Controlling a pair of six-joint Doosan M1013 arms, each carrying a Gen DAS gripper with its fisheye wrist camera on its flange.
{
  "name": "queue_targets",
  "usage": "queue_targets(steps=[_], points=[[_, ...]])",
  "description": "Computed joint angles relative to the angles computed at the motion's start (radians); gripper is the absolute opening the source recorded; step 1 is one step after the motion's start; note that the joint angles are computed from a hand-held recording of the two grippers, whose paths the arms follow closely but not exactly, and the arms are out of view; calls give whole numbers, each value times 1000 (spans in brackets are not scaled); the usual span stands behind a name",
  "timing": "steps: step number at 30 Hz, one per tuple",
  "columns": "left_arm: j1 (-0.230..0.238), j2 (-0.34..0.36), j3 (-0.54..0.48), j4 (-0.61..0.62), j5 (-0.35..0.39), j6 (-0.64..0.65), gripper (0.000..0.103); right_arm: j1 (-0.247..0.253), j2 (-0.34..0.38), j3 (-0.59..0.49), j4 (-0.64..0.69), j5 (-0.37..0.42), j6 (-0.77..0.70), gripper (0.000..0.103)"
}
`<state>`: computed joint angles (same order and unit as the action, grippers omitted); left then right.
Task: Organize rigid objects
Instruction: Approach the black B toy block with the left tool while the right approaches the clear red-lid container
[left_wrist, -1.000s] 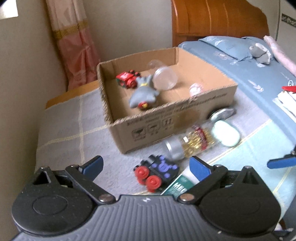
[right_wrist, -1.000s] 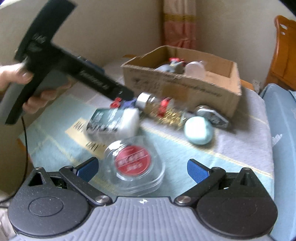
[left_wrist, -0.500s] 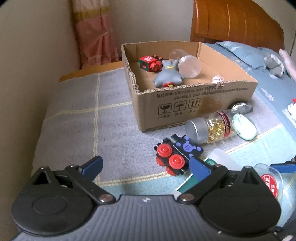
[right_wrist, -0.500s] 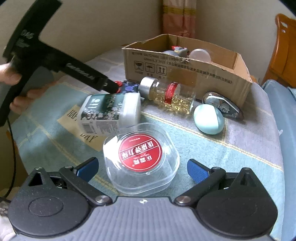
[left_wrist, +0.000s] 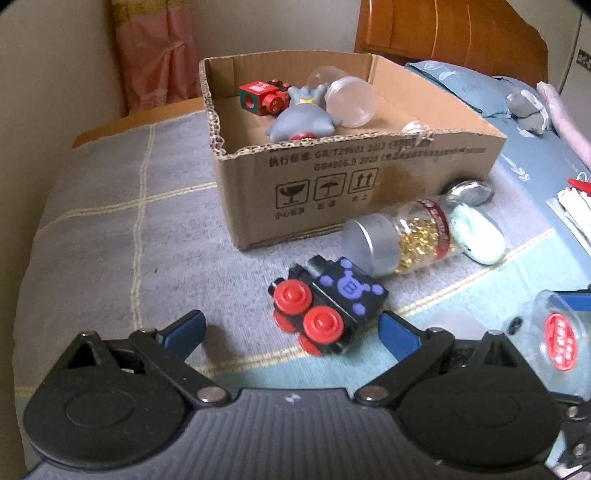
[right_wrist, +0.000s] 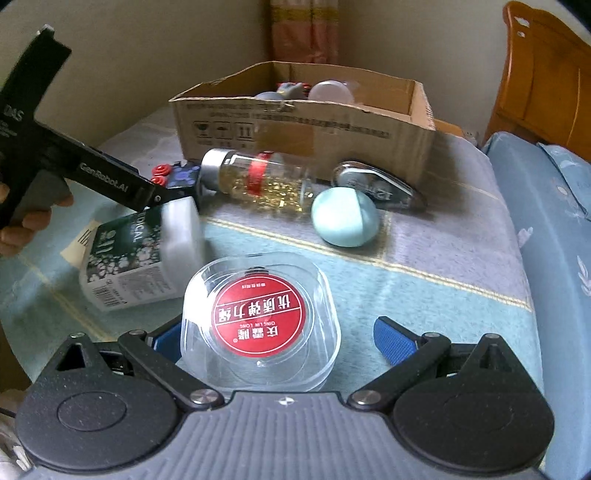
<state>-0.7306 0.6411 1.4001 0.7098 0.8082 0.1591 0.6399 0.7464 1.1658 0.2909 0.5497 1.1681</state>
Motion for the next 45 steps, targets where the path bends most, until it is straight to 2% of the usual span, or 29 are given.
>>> queue_targets(steps=[4, 8, 13, 25, 30, 34, 36, 45], points=[[4, 12, -5, 32, 5, -2, 101, -3, 6, -8, -42, 9, 65, 103], [12, 8, 15, 75, -35, -6, 102, 3, 5, 2, -96, -20, 83, 103], [22, 0, 27, 72, -60, 37, 102, 2, 3, 10, -81, -38, 70, 103], [17, -27, 68, 82, -35, 24, 102, -3, -4, 36, -24, -91, 9, 103], [17, -25, 60, 70, -59, 80, 96, -3, -7, 46, -15, -109, -1, 103], [17, -29, 57, 51, -75, 129, 83, -4, -7, 46, -11, -103, -8, 103], [18, -30, 56, 41, -80, 146, 81, -5, -7, 43, -10, -94, -11, 103], [24, -33, 54, 8, -93, 201, 73, -10, 16, -26, -18, 22, -54, 103]])
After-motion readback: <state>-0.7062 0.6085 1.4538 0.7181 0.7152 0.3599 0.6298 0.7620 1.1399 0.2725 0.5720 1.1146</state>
